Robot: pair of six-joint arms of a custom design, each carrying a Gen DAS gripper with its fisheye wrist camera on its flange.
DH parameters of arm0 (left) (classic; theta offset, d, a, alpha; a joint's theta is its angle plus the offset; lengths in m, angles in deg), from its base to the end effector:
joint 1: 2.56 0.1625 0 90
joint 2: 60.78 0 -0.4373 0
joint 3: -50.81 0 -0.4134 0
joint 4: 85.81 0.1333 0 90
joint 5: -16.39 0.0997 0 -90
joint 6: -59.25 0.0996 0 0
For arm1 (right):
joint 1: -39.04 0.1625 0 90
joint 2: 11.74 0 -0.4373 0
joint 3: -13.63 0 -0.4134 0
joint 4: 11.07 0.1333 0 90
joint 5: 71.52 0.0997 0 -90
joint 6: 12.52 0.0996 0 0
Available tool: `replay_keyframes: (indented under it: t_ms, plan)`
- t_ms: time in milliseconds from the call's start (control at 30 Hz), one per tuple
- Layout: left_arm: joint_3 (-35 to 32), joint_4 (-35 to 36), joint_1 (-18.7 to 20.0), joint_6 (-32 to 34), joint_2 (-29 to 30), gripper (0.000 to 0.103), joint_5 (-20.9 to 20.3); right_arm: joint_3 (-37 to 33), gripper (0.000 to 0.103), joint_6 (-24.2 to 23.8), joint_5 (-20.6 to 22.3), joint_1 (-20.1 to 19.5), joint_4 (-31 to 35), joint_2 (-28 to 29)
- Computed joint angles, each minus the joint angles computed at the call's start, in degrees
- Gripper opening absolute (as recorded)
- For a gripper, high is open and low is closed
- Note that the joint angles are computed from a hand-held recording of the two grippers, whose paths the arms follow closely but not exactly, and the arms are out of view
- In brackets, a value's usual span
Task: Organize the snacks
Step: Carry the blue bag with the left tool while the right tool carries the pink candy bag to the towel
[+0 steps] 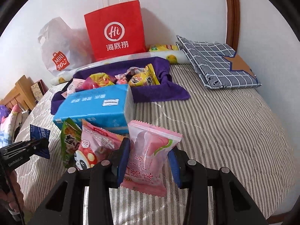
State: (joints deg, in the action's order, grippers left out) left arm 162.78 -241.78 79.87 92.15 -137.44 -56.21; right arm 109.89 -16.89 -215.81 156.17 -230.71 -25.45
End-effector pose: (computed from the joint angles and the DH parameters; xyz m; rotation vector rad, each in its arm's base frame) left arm 0.0862 -0.5890 0.3181 0.8170 2.5396 -0.6235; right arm 0.3152 -0.5002 -0.1103 0.1198 -2.1725 1.1219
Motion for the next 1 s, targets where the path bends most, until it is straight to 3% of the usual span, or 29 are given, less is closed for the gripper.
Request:
replay_keyframes:
  t_ms: [467, 867, 1000]
  plan:
    - [-1.7, 5.4, 1.3, -2.0, -2.8, 0.016, -4.8, -0.2, 0.038, 0.0, 0.1, 1.1, 0.1, 0.1]
    - [-3.1, 6.6, -1.7, -3.5, -3.3, 0.016, -5.8, -2.3, 0.038, -2.8, -0.6, 2.9, 1.7, -1.7]
    - [-5.2, 7.9, -2.8, -4.8, -2.2, 0.016, -5.8, -3.9, 0.038, -5.9, -0.7, 3.4, 1.8, -2.2]
